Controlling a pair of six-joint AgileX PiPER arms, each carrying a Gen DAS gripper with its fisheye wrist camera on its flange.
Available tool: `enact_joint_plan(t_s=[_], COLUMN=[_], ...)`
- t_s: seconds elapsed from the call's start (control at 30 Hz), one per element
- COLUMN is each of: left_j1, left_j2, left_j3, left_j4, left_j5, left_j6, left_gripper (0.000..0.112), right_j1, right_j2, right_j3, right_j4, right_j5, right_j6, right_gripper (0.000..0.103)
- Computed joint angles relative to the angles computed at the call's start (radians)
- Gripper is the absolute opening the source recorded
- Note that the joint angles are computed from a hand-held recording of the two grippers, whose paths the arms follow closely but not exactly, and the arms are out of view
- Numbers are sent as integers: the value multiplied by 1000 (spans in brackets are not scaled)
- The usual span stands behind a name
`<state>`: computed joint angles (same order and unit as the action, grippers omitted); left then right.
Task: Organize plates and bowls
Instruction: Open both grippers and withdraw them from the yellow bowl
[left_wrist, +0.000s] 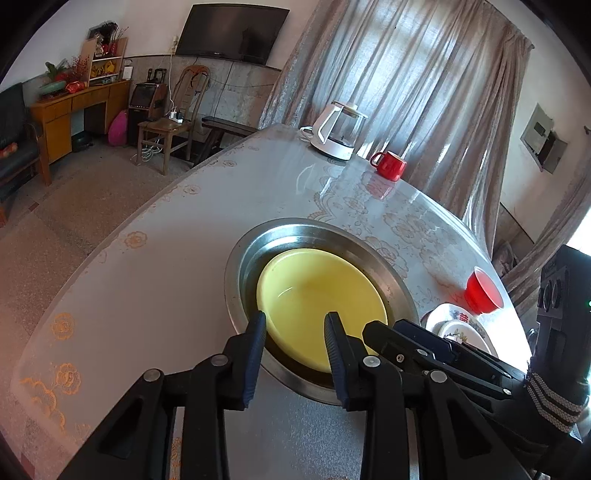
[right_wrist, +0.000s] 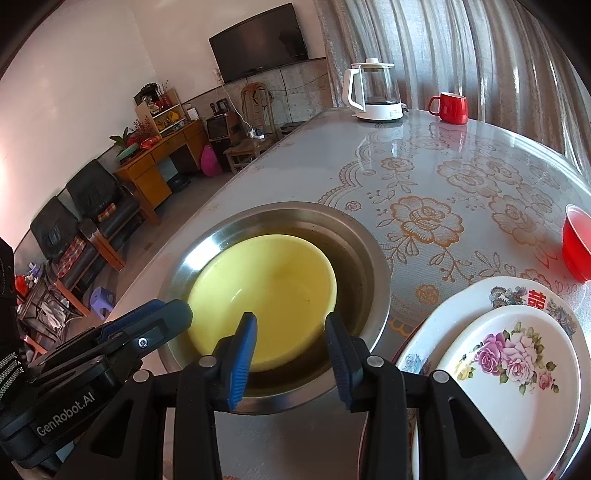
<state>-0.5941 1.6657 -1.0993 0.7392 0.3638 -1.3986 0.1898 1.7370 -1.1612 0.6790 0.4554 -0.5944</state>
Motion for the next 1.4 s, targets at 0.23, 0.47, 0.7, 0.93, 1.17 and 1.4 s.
enact_joint_plan(t_s=[0.23,0.47,0.7,0.93,1.17,1.4], left_j1=[-6,-16,-42,-84,-124,-172], left_j2=[-16,-35,-47,-52,-42,-18], left_j3=[21,42,54,45,18,-20], left_j4=[34,60,104,153,164,178], left_j5=[13,16,36,79,116,156], left_j6=[-48,-80,-127,-159,-143,-118], left_gripper=[35,35,35,35,36,36], right_j1=[-15,-36,-60,-77,-124,-201], right_j2=[-17,-59,-83,-118,-154,-180], right_j3=[20,70,99,143,176,204], right_j4=[50,138,177,224,286,344], right_j5=[7,-2,6,1,21,51], right_j6=[-37,-119,-142,-182,-241,-284], right_gripper=[39,45,46,46,47,47])
